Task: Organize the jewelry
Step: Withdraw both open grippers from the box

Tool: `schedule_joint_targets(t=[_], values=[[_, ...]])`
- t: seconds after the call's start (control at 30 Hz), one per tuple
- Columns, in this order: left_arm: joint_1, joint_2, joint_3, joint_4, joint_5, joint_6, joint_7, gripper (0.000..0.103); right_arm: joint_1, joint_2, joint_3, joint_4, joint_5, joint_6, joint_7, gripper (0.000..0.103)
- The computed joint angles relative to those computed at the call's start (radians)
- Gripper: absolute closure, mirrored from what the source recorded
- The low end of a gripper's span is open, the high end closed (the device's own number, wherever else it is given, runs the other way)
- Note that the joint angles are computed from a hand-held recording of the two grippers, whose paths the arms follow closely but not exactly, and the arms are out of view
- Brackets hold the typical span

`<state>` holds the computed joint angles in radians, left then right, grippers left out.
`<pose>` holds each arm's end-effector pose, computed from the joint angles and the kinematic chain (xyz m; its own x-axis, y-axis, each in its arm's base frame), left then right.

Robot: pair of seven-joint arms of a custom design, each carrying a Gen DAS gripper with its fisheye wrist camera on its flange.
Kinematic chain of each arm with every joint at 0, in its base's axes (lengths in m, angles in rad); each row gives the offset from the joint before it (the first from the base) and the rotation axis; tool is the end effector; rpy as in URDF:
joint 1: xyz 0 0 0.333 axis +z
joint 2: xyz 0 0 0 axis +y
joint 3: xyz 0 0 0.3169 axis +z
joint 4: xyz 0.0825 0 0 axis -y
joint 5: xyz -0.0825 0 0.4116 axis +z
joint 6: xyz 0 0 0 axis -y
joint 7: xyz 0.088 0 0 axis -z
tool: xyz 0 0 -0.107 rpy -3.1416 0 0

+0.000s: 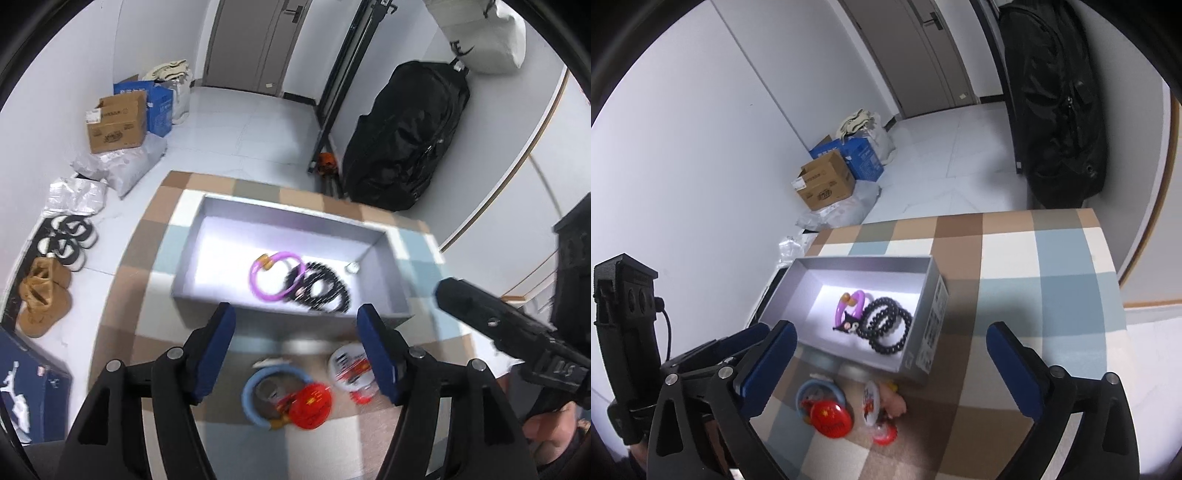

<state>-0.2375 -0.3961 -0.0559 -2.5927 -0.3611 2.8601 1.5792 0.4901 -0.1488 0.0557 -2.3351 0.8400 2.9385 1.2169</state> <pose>0.4543 -0.1175 0.4501 -0.0767 -0.9622 0.2612 -0.8133 -0.0911 -0.5746 0.4890 0.2414 0.4531 0.2733 -0.8662 -0.4184 -0.7946 0.0419 -0.6057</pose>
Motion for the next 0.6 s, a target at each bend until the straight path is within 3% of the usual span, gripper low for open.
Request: schedule_joint_targets(t=[0.07,0.17,0.23,0.3,0.4,0.6], values=[[0.02,-0.012,-0.015,-0.018,0.023,0.013,-0.023,0.039,0.004,-0.014,0.004,-0.024,-0.003,0.015,-0.003,0.0],[-0.016,-0.037,0.026,-0.044,-0.01,0.037,0.011,0.039,0.012,-0.035,0.001,-0.056,-0.016,0.014,0.007,0.0],[-0.011,-0.055,0.018,-0.064,0.0,0.048,0.012,0.034,0.021,-0.049,-0.005,-0.075,-0.018,0.012,0.008,0.0],[-0.007,-0.074,0.008,-0.087,0.019,0.063,0.005,0.021,0.027,-0.064,-0.008,-0.092,-0.03,0.015,0.013,0.0],[-0.014,-0.093,-0.001,-0.114,0.055,0.077,0.016,0.021,0.036,-0.081,-0.02,-0.11,-0.039,0.009,0.02,0.0],[-0.015,-0.097,-0.034,-0.124,0.138,0.019,0.037,0.021,0.042,-0.099,-0.04,-0.131,-0.056,-0.002,0.072,0.0]])
